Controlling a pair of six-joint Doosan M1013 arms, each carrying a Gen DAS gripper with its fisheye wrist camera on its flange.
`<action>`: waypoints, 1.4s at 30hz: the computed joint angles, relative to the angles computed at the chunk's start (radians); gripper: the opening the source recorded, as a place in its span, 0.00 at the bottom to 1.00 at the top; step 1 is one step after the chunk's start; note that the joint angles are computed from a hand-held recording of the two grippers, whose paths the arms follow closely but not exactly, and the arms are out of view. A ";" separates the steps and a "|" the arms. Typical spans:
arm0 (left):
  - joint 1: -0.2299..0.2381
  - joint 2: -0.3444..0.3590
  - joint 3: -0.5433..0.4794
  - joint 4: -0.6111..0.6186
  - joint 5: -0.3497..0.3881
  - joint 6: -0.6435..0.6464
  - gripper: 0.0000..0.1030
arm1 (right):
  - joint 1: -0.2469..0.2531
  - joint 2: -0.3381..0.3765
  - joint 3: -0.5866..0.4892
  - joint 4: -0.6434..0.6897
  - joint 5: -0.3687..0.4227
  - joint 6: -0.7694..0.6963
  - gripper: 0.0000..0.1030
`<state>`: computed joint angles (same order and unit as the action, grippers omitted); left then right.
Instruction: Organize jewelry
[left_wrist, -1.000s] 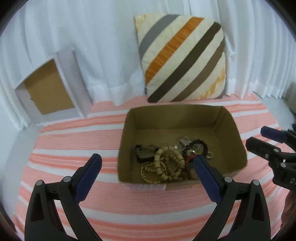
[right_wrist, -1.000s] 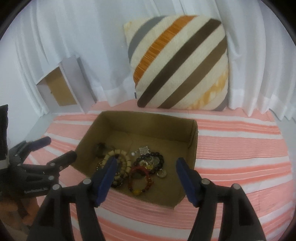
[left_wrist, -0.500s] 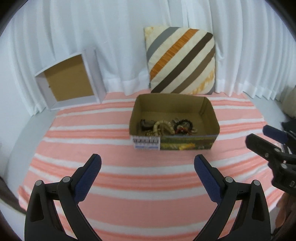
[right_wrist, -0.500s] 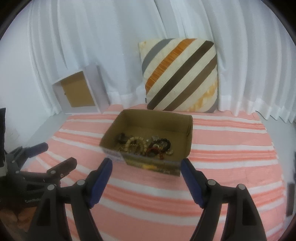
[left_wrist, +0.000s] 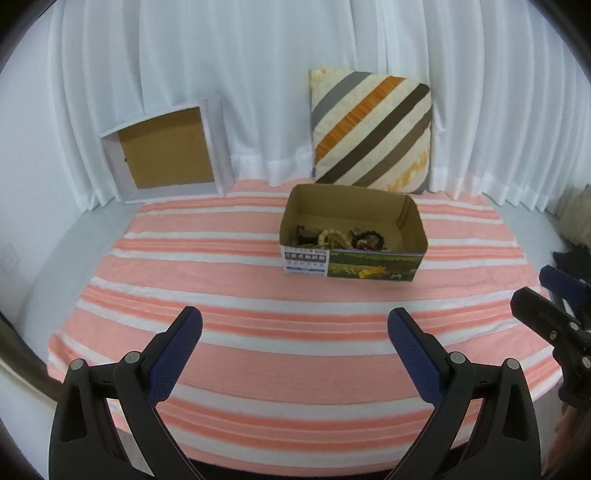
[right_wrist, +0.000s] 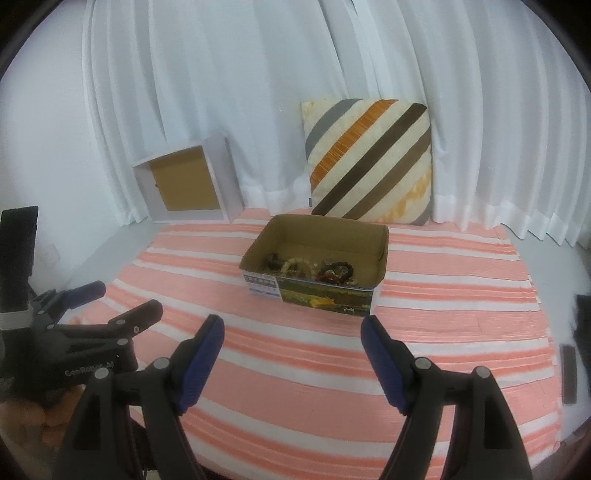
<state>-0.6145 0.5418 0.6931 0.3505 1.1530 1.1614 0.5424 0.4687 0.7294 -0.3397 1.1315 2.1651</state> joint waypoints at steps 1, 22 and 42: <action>-0.003 -0.009 0.013 0.006 -0.002 -0.004 0.98 | 0.005 -0.001 -0.001 -0.005 0.003 -0.002 0.76; -0.020 -0.068 0.091 0.021 -0.034 -0.038 0.98 | 0.048 -0.047 0.046 -0.078 -0.010 0.025 0.76; -0.015 -0.066 0.092 0.001 -0.045 -0.044 0.98 | 0.040 -0.060 0.067 -0.065 -0.018 0.030 0.76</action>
<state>-0.6298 0.4754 0.7847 0.3512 1.1078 1.1178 0.5829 0.4091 0.7965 -0.4042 1.1134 2.1953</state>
